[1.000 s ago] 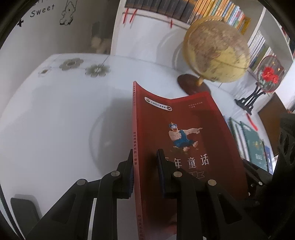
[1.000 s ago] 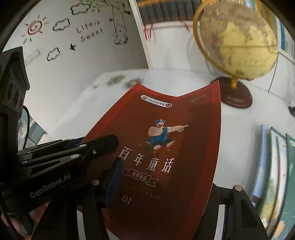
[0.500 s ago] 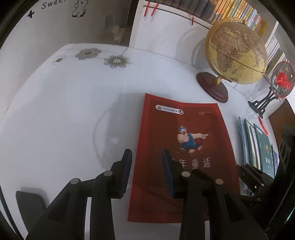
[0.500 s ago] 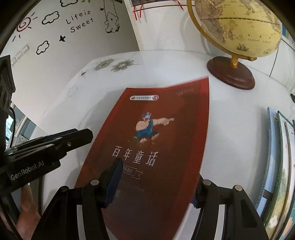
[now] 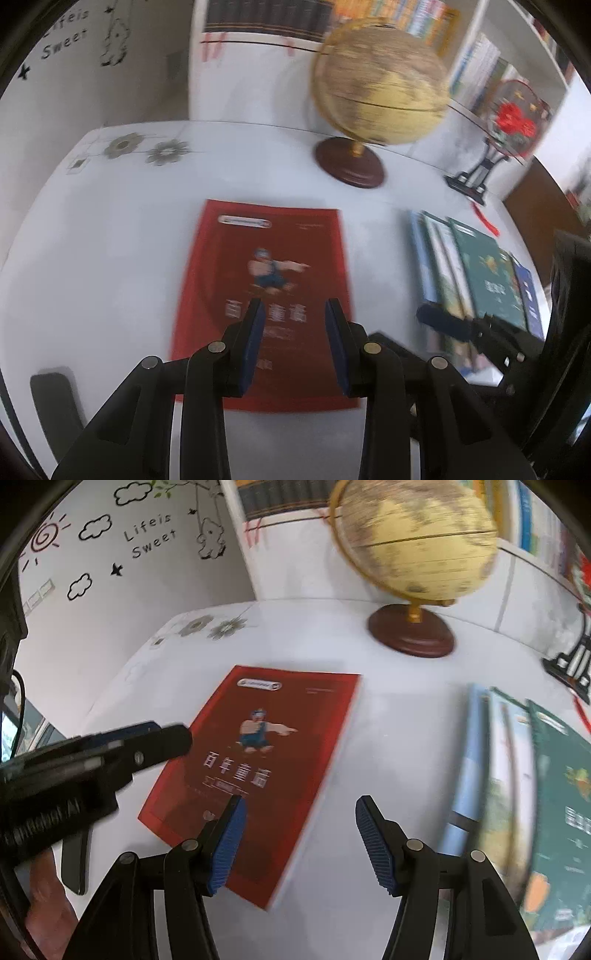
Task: Organize books
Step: 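Open the right tool to release the red book and withdraw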
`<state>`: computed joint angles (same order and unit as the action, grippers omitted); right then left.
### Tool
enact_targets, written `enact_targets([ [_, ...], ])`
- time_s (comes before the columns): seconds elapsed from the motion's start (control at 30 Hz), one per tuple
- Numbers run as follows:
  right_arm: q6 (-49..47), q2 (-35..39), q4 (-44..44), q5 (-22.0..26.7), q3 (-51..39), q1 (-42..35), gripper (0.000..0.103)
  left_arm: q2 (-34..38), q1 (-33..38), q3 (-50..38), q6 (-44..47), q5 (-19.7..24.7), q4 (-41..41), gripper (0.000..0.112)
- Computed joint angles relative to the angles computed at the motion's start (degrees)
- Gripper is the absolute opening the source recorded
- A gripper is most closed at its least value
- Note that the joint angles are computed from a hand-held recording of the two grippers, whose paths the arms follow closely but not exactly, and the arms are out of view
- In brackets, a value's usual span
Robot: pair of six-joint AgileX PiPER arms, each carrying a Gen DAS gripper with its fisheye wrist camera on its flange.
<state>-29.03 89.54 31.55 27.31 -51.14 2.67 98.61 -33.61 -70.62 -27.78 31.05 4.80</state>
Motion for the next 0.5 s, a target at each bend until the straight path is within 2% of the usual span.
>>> enact_targets([
  [0.23, -7.49, -10.2, 2.19, 6.29, 4.65, -12.68, 0.061, -0.25, -9.39, -4.73, -7.04, 5.36, 3.64, 0.031],
  [0.47, -24.64, -17.29, 8.42, 20.3, 5.63, -34.3, 0.061, 4.1, -23.1, -18.44, -21.67, 15.88, 14.1, 0.031],
  [0.5, -27.64, -17.38, 8.86, 23.65, 4.76, -38.64, 0.061, 5.07, -24.83, -20.61, -23.25, 17.3, 14.99, 0.031],
])
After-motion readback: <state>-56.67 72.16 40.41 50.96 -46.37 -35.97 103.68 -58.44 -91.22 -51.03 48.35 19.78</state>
